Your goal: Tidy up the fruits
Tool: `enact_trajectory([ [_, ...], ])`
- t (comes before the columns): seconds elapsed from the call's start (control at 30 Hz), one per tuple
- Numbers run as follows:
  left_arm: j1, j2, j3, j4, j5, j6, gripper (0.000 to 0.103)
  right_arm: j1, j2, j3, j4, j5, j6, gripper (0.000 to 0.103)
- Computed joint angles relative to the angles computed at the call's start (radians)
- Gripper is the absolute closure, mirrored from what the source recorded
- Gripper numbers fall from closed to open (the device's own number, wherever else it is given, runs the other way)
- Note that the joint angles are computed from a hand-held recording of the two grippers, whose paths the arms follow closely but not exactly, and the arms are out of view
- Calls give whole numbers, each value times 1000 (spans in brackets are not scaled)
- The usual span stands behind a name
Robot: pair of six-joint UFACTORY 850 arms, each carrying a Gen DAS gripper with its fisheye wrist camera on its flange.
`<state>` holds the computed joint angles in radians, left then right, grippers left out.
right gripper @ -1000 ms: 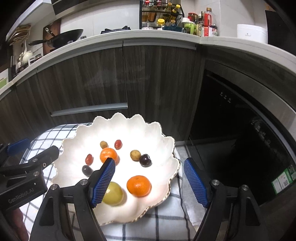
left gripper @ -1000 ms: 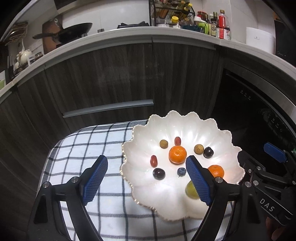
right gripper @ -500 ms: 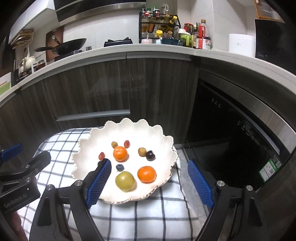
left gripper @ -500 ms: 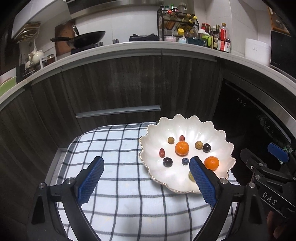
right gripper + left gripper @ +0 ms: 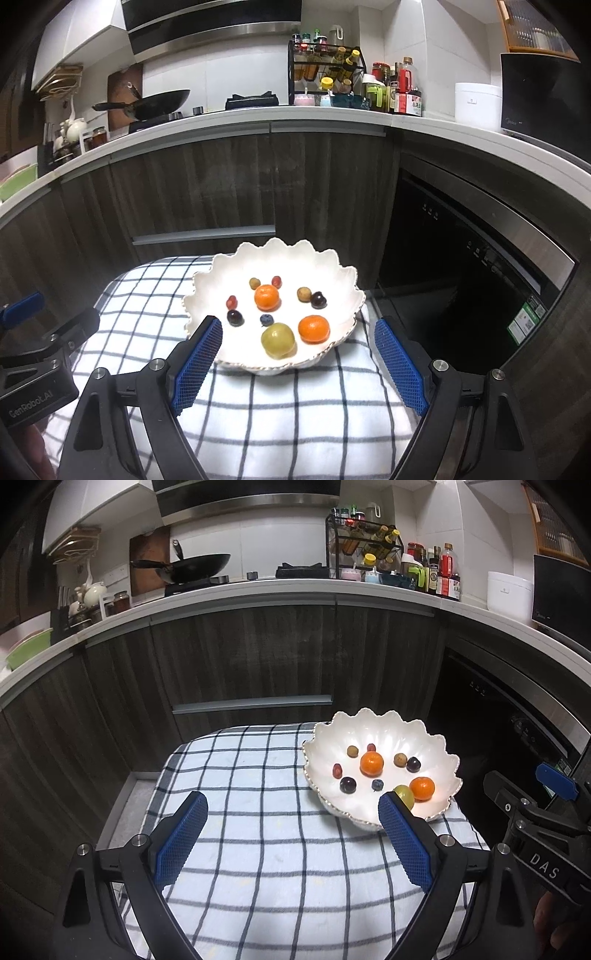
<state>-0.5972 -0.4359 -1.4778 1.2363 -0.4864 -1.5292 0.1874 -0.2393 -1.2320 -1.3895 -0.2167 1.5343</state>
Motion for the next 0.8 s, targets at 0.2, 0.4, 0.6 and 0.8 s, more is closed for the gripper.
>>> enact_trajectory([
  [0.2,-11,64,89,69,-21,-77,8,22,44,44,11,-17,11,17],
  [0.4,-22,125,172,130,-47,-159,8,49,93,96,-93,-36,116,17],
  [0.6,-38,179,257,193,-77,-245,8,76,140,149,-147,-58,187,17],
  [0.8,-58,225,328,235,-113,-301,8,106,198,228,-311,-99,366,17],
])
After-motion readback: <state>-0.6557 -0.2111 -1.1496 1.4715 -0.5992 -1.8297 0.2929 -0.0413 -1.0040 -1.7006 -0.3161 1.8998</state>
